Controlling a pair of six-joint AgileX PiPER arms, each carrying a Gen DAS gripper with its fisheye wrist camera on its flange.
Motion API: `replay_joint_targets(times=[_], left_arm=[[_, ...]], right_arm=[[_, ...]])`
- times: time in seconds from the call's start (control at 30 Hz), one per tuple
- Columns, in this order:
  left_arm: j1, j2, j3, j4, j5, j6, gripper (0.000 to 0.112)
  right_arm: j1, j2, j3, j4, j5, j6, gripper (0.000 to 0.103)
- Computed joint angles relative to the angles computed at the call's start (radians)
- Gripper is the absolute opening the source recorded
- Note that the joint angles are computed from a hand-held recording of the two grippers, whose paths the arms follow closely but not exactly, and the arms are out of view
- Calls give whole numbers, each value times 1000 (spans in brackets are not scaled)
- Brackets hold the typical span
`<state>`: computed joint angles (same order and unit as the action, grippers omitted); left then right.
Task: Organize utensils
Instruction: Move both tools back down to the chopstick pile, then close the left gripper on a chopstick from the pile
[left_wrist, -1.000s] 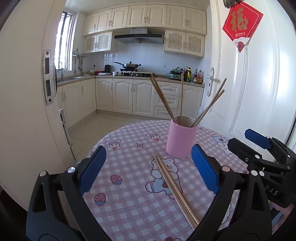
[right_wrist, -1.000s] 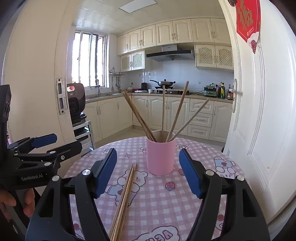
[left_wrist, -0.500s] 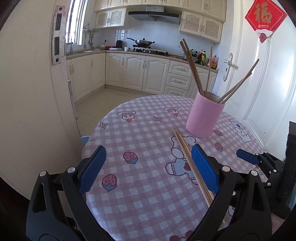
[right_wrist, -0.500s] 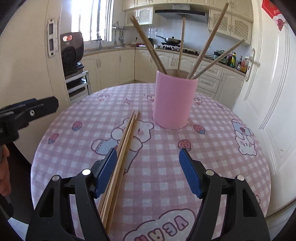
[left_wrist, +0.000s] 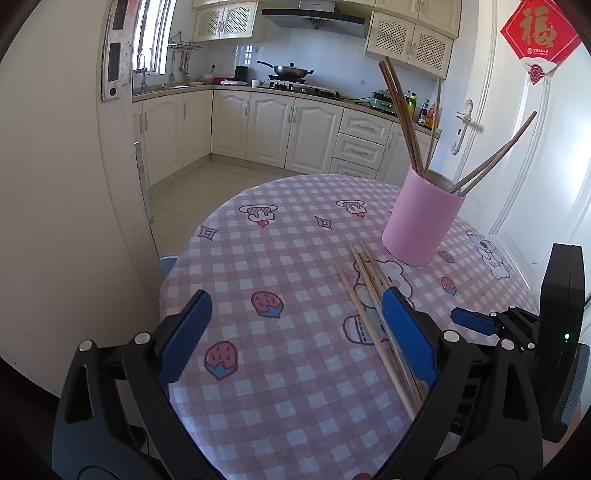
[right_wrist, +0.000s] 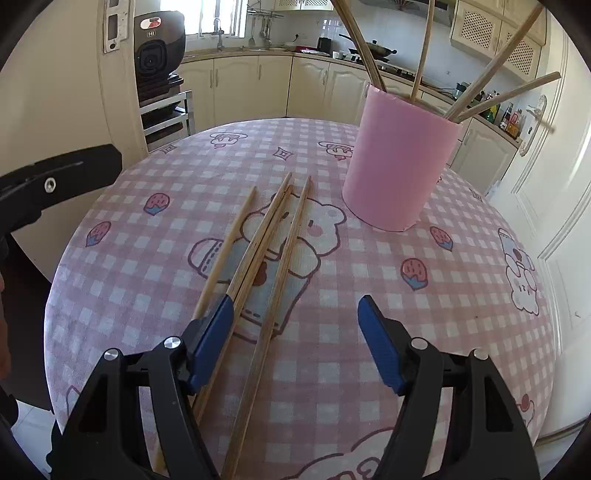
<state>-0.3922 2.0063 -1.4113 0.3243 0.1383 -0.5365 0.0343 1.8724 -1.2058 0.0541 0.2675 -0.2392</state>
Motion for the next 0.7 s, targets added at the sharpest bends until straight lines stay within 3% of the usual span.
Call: replay_joint_targets(times=[0.1,0.2,0.27,0.33,0.5,0.6,0.7], left_arm=[[3,7,-6,-42,5,41,91],[7,26,-31,-171,26,172,91],[4,57,-79,-240,82,247,91],[-6,91,-130,-212,133,228,91],[-10,169,-256,-258,230,281,91],[-8,237,-387,-275,337,311,91],[-3,320,-540,-283,458,326,76]], right_arm=[[-1,13,-14,-124,6,132,66],[-10,27,-35,-109,34,125,66],[-24,30,-41,-7,42,27,61],[-32,31,-51,40,56,-25,54],[-41,65,-109,26,80,-9,54],[-53,106,-182,77,129,-64,54],[-57,169,-297,119,209,-101,54]])
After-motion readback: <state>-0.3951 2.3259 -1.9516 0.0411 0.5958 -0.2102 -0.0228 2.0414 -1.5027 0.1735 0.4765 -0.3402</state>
